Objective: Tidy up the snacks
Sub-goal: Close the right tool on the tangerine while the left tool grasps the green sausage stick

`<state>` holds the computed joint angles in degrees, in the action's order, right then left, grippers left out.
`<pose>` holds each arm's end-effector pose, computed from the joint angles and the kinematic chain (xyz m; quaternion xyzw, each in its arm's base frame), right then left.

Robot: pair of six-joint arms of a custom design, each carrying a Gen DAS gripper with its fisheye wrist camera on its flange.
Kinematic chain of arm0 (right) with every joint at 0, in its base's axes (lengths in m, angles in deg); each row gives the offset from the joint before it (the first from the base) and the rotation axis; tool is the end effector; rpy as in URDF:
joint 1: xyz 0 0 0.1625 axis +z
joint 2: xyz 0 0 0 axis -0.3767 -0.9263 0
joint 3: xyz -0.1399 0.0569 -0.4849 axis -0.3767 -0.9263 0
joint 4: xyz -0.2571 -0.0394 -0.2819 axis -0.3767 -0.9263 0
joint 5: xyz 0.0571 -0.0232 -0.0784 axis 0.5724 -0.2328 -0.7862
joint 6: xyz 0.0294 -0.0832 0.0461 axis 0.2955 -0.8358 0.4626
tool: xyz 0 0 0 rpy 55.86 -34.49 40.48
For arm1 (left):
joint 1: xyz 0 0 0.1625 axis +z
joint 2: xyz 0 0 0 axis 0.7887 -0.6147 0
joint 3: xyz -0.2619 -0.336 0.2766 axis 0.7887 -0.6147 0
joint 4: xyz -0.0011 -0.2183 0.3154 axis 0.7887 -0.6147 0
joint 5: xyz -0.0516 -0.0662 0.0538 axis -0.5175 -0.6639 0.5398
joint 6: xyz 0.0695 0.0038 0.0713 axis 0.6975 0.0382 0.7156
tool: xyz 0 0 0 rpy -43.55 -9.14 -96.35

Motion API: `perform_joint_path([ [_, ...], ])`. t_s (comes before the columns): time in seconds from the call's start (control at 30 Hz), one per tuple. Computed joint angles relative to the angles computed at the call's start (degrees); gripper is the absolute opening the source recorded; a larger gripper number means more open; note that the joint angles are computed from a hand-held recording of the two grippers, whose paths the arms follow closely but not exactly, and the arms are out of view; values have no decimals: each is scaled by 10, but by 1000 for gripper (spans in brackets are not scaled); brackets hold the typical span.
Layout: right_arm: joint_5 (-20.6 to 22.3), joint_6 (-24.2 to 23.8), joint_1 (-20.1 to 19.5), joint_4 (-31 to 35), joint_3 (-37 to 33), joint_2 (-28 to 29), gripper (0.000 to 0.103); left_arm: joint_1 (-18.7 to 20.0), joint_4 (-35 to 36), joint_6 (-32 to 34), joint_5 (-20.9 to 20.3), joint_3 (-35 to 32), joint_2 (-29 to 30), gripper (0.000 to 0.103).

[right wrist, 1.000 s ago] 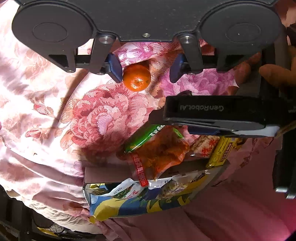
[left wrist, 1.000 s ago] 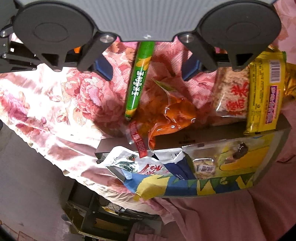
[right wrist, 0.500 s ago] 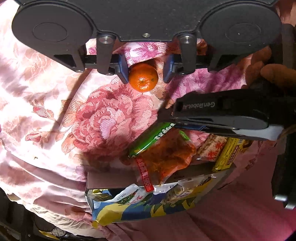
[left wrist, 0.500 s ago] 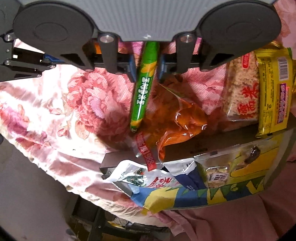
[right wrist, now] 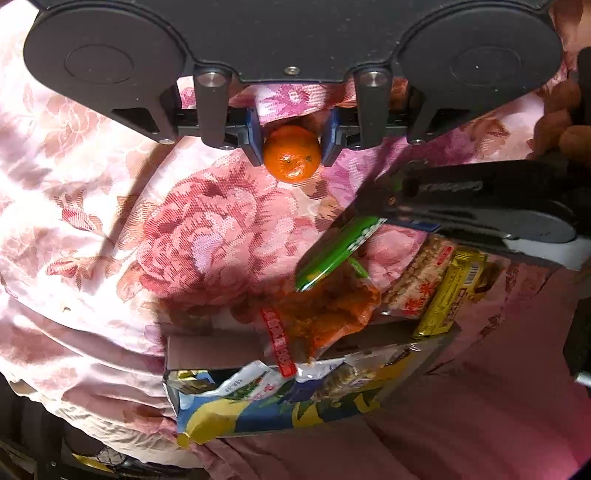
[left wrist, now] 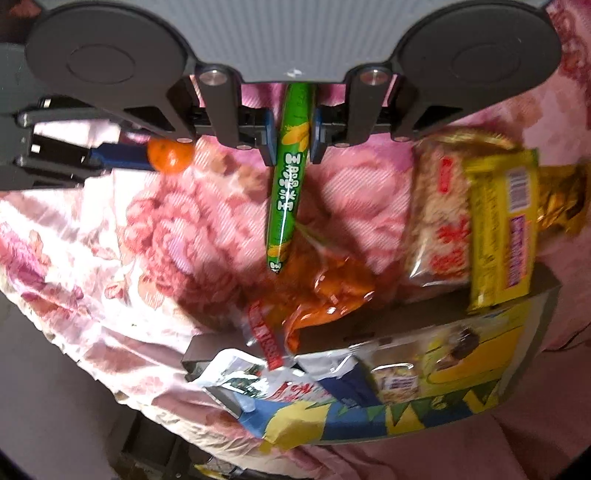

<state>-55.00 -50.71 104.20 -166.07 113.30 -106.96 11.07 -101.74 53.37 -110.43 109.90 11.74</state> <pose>0.0061 -0.7542 0.1132 0.2214 -0.9302 0.2037 0.2103 -0.1727 -0.7710 -0.0208 0.1901 0.9215 -0.1750 0.2899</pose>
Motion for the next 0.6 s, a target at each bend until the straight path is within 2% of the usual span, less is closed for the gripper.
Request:
perform_joint_path([
  [0.23, 19, -8, -1, -15, 12, -5, 35, -4, 37, -58, 0, 31, -31, 19],
  [0.37, 47, -17, -5, -9, 21, -14, 35, -13, 83, -81, 26, 39, -42, 19],
  [0.6, 75, -37, -5, -25, 35, -19, 35, -26, 67, -69, 43, 66, -61, 18],
])
